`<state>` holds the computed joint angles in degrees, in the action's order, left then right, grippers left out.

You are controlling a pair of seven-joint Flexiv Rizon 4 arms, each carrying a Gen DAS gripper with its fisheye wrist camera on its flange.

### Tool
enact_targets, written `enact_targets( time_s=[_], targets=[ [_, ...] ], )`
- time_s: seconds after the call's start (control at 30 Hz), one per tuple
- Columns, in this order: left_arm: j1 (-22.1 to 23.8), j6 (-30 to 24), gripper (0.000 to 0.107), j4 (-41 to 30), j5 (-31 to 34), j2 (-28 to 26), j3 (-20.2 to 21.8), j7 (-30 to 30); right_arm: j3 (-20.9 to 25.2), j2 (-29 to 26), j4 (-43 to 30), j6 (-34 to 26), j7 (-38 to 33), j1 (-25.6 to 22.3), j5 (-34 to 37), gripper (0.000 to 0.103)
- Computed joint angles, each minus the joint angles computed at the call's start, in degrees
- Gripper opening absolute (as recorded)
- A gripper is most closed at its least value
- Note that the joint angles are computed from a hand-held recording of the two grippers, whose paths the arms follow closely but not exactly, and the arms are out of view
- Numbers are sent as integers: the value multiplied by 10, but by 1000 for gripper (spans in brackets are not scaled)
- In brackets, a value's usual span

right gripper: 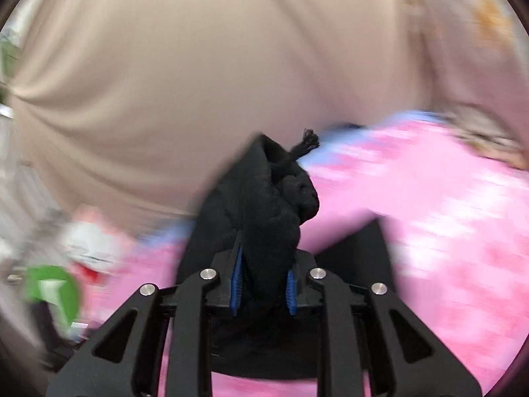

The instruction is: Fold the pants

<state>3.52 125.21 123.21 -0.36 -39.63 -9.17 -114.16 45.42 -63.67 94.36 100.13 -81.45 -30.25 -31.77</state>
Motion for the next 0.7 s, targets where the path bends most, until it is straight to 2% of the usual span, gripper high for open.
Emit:
enact_targets(
  time_s=[0.03,0.07,0.1,0.13,0.17,0.27,0.3,0.4,0.43,0.5,0.57,0.63,0.67,0.7],
  targets=[
    [27,-15,84,-18,25,-15,-28,-7,-28,4,-11,-19,-4,17,40,20],
    [49,-28,84,-33,45,-28,-53,-12,-37,-8,-20,-35,-3,18,46,20],
    [75,-44,84,-53,67,-46,-84,-17,-28,-26,-22,-38,13,6,15,23],
    [94,-63,84,-72,81,-62,-110,-19,0,-46,-21,-38,8,-15,0,25],
    [121,-87,84,-98,99,-85,-147,-19,25,-52,-21,-43,-21,-28,23,30],
    [161,-126,84,-141,105,-135,-209,-10,28,-38,-10,-17,-42,-33,43,46],
    [179,-136,84,-155,106,-159,-236,-8,30,-37,-8,-12,-43,-38,41,54],
    [222,-155,84,-181,101,-227,-301,-4,63,-56,-12,-30,-48,-69,27,66],
    [227,-163,84,-186,93,-239,-312,1,97,-80,-20,-63,-54,-90,17,68],
    [225,-184,84,-204,79,-255,-321,14,136,-111,-37,-107,-71,-110,25,71],
    [217,-203,84,-224,61,-271,-327,31,149,-124,-55,-150,-78,-107,39,75],
    [218,-188,86,-240,56,-292,-342,46,165,-144,-80,-191,-94,-100,50,76],
    [224,-199,76,-250,59,-304,-354,58,172,-157,-99,-213,-97,-91,59,74],
    [219,-202,63,-255,49,-301,-351,62,163,-154,-105,-209,-94,-80,66,59]
  ],
)
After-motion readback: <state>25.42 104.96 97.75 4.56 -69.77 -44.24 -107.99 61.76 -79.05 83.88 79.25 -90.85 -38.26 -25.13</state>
